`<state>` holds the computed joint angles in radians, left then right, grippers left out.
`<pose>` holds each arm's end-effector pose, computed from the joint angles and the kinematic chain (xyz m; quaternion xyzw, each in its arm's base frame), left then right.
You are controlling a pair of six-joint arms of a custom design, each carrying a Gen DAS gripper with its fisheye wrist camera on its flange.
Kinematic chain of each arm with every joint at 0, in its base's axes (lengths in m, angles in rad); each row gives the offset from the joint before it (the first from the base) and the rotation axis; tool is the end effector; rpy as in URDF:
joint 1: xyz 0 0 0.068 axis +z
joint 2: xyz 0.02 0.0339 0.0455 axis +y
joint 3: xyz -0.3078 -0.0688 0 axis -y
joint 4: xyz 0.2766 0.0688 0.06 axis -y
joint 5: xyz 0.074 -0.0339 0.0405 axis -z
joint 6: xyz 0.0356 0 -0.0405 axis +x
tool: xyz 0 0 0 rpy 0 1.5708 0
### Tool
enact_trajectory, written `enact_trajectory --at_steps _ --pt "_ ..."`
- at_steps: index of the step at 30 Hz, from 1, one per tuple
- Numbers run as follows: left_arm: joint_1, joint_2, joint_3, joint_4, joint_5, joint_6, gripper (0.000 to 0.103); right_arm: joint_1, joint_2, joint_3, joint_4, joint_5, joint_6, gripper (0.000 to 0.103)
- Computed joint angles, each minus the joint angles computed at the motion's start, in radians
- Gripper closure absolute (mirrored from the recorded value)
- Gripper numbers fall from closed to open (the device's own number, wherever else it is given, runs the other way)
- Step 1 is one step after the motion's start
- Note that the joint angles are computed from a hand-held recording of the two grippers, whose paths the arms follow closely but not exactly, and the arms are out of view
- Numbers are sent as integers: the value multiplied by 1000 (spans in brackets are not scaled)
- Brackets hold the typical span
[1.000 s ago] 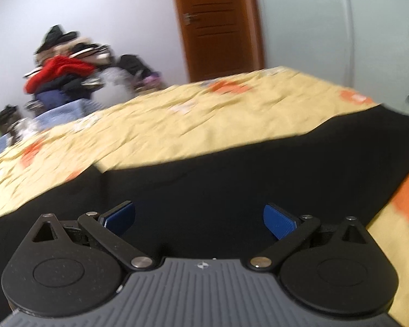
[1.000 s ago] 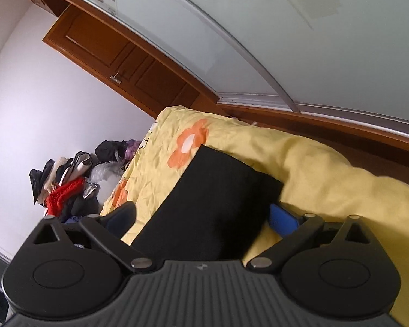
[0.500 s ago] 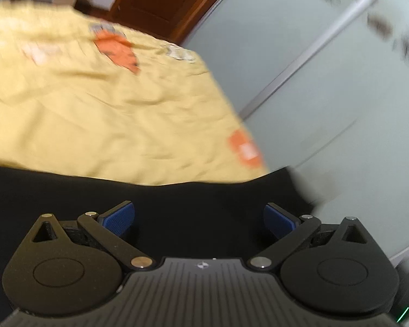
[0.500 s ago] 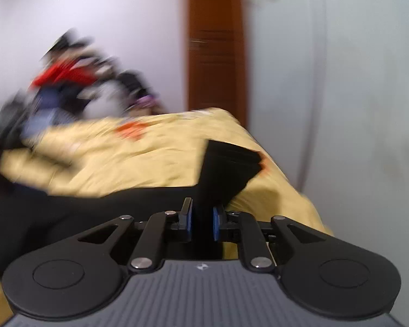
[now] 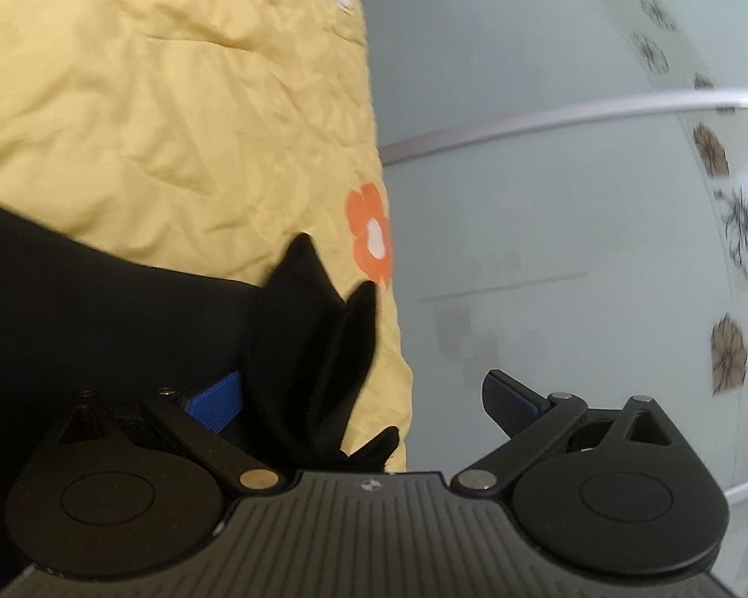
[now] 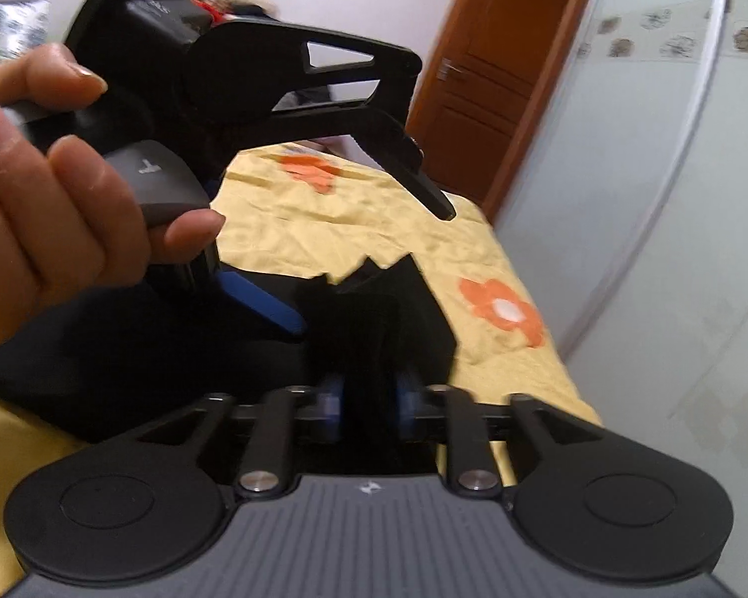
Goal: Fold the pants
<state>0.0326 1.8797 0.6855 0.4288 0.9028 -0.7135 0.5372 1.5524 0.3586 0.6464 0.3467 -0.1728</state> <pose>0.3411 -0.0168 0.1050 -0.1425 0.8332 -0.4960 0.1984 0.2328 0.1246 0.1302 -0.2193 0.8347 -0.0605 0.5016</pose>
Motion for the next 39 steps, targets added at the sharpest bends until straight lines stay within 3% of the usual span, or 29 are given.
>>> enact_trajectory --at_steps 1,2,5,6,7,8,9,11,13,16,19,25,27,30,31,32,33,34,35,37,39 --pt "-9 -1 16 -33 -13 19 2 0 7 8 0 5 15 46" --pt "-15 -3 24 -55 -21 37 4 -1 22 17 3 12 27 38" --pt "-25 14 41 -60 -25 35 13 -17 36 27 19 -55 18 38" --pt "-25 19 46 -70 -26 34 17 -17 38 32 13 -68 15 52" --pt "-23 29 52 -74 -22 33 27 -8 34 35 0 -68 5 75" --pt "-20 36 59 -91 -10 45 36 11 34 33 2 -44 -10 80" --pt "-16 40 62 -105 0 61 45 37 29 22 21 -13 -41 84" --pt "3 33 64 -165 14 133 81 108 4 -4 46 65 -109 88" --pt "23 -8 35 -203 -19 204 92 166 -27 -19 42 100 -137 89" --pt "84 -128 -69 -192 -76 328 98 266 -52 -19 28 140 -138 89" --pt "202 -294 -191 -210 -145 470 98 344 -37 7 12 127 -109 89" --pt "491 -677 -309 -463 -321 726 98 503 32 97 -15 47 -7 89" --pt "584 -717 -310 -510 -368 827 98 548 82 144 -24 30 0 89" --pt "680 -645 -257 -576 -418 962 95 581 157 231 -92 -29 49 85" --pt "695 -612 -242 -581 -443 981 84 587 176 272 -160 -37 76 73" --pt "721 -603 -238 -586 -461 1003 81 597 187 313 -248 -40 99 67" --pt "752 -614 -243 -580 -472 1033 80 616 175 321 -290 -32 109 66" --pt "809 -633 -252 -573 -464 1084 72 635 136 287 -267 -35 106 66" --pt "850 -652 -264 -557 -458 1125 54 645 88 246 -233 -44 121 65" --pt "912 -669 -281 -512 -451 1168 27 628 1 192 -220 -56 217 59" --pt "929 -692 -311 -452 -456 1153 25 594 -37 159 -193 7 327 49"
